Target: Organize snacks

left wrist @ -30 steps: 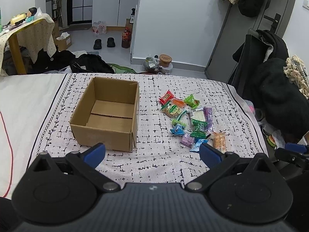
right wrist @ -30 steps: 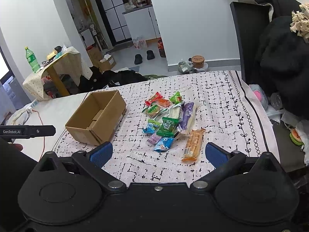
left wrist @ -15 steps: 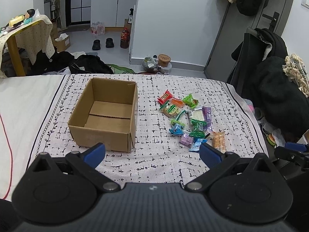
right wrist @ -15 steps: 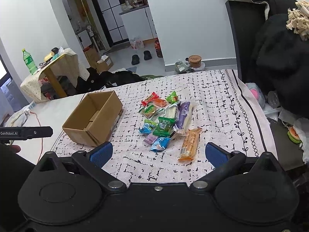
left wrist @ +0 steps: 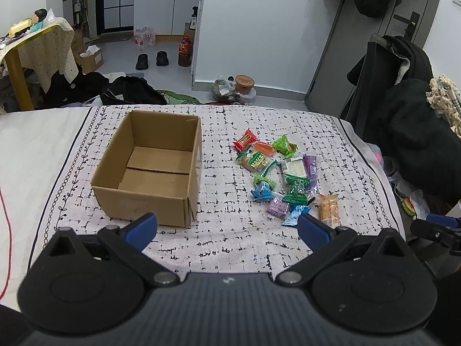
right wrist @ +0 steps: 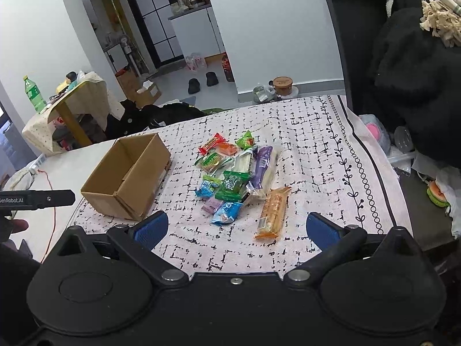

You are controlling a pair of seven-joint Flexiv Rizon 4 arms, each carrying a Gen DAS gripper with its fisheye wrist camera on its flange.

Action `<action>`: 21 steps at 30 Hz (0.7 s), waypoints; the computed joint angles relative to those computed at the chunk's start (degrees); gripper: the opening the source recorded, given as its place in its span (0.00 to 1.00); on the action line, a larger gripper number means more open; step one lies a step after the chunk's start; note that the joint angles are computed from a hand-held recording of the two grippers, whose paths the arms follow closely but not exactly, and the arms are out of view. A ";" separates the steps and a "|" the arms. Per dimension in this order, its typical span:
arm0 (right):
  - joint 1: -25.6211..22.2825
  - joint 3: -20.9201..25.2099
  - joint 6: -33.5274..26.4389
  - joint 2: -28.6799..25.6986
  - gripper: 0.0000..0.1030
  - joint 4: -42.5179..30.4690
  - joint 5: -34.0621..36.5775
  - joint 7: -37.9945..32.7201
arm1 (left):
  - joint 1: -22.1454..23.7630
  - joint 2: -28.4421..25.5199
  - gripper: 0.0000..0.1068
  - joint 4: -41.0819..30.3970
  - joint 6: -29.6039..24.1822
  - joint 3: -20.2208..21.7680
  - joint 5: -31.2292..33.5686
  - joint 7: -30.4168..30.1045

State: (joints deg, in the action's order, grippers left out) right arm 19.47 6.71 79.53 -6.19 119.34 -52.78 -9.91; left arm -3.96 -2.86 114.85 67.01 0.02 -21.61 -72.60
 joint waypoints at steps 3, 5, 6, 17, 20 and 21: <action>-0.28 -0.15 0.39 -0.67 1.00 -0.10 0.96 -0.71 | -0.01 -1.00 0.96 -0.89 -0.30 -0.37 -0.30 0.32; -0.23 -0.13 0.13 -1.11 1.00 -0.36 2.47 -1.92 | -0.10 -1.70 0.96 -1.25 0.08 -0.71 -1.09 0.63; -0.21 -0.48 0.69 -1.27 1.00 -0.27 2.22 -1.76 | -0.15 -2.04 0.96 -1.46 0.23 -0.87 -1.31 0.87; -0.21 -3.00 2.86 -3.22 1.00 0.07 0.68 -0.54 | -0.84 -6.79 0.96 -3.99 1.29 -3.35 -5.07 4.38; -0.16 -3.49 2.73 -3.94 0.99 -0.20 0.86 -1.14 | -0.91 -8.09 0.96 -4.55 1.52 -4.25 -6.81 5.24; -0.16 -3.75 2.95 -4.18 0.98 -0.25 0.73 -1.18 | -0.93 -8.52 0.96 -4.74 1.64 -4.55 -7.35 5.61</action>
State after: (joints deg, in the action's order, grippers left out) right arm 19.31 2.96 82.48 -10.37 119.09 -52.06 -11.10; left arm -4.90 -11.37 110.11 68.65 -4.53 -28.96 -66.99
